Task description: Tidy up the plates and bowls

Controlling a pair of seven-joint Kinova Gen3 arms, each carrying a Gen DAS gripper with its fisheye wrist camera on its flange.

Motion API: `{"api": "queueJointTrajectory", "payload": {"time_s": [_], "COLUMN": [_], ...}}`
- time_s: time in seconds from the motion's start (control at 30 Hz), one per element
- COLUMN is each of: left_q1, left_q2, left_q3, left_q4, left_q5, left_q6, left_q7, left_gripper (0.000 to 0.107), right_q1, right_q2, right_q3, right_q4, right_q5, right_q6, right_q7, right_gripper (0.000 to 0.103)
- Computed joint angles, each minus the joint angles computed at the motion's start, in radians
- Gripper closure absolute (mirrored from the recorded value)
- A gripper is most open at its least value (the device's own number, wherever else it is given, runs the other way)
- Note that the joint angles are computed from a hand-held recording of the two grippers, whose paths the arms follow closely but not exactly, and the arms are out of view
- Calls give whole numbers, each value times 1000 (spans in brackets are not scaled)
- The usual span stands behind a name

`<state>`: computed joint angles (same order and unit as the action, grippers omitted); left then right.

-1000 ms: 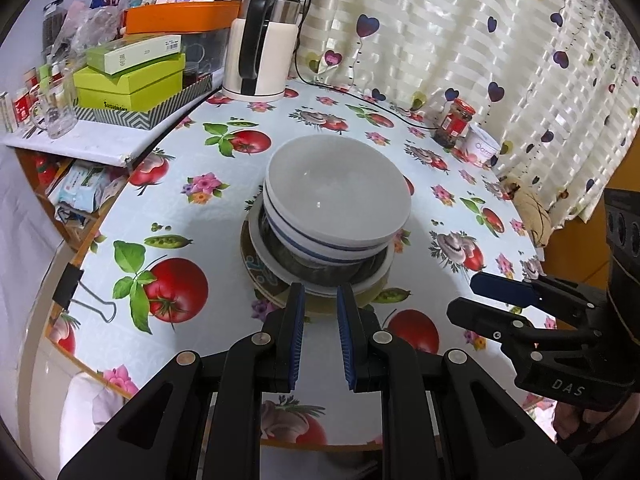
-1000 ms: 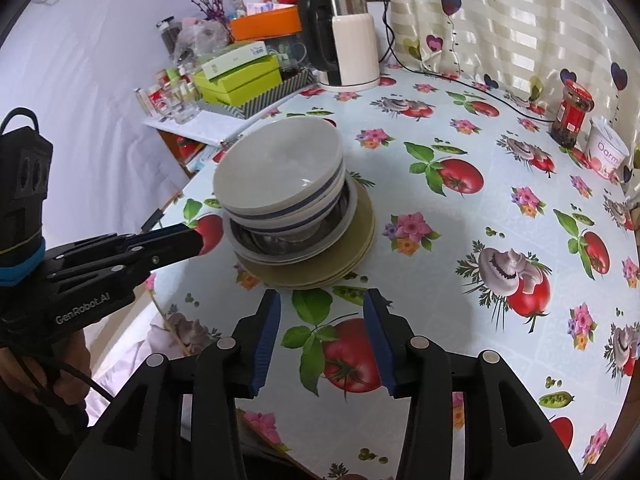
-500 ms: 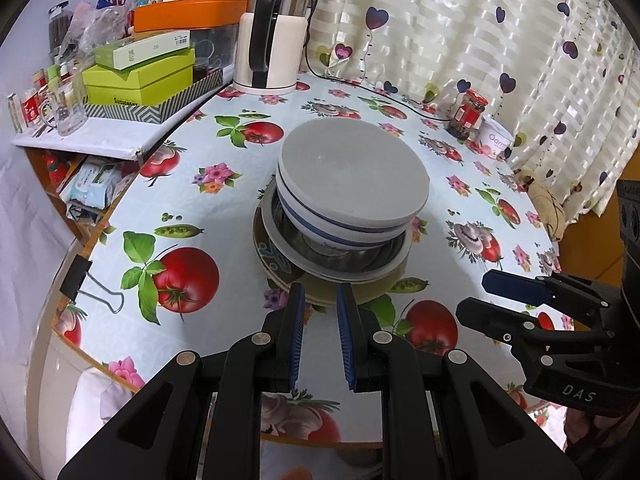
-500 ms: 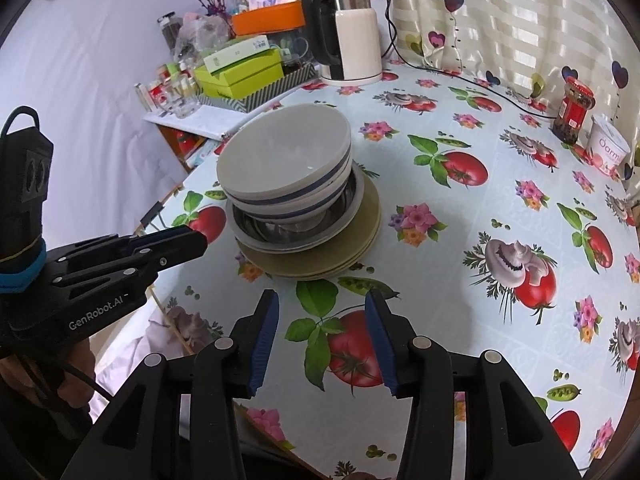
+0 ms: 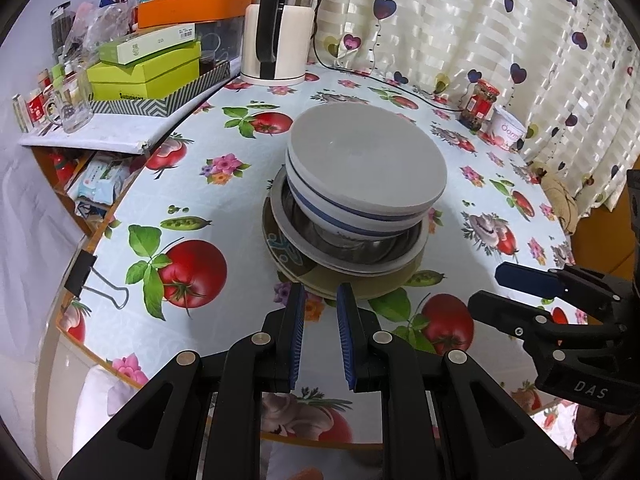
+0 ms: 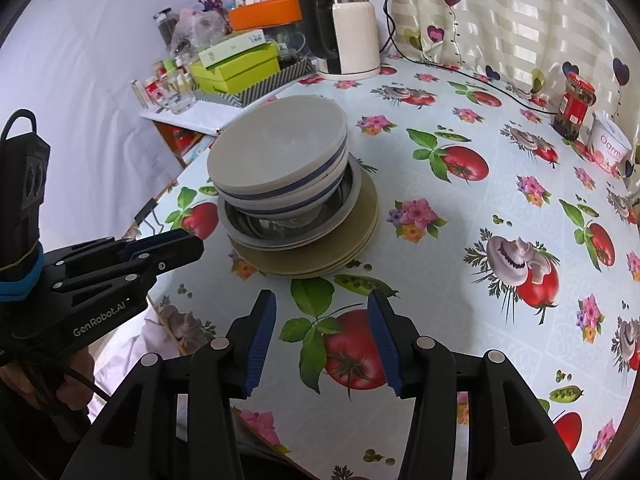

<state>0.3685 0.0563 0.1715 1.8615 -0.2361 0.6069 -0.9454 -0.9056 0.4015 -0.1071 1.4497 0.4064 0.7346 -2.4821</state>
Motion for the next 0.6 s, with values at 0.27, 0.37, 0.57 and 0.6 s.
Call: {"api": "queueJointTrajectory", "payload": {"time_s": [0.27,0.37,0.57,0.6], "left_q1": [12,14,19,19], "left_q2": [10,13,16,17], "left_q3": [0,-1,-2,-3], "left_q4": [-11,-14,-17,-18], "left_q5": [-27,-26,-37,-35], "left_q6": [16,20,25,25], "left_q7": [19,17,27,25], "left_gripper": [91,91,91,91], "right_q1": [8,9,8,8], "right_q2": [7,8,11,11], "right_q3": [0,0,2,2], "right_q4": [-2,-2,-2,-2], "right_q5": [-13,-16,-20,-20], "right_q6": [-2,-4,-6,-6], "right_q7": [12,14,17,17], "right_gripper": [54,54,54,54]}}
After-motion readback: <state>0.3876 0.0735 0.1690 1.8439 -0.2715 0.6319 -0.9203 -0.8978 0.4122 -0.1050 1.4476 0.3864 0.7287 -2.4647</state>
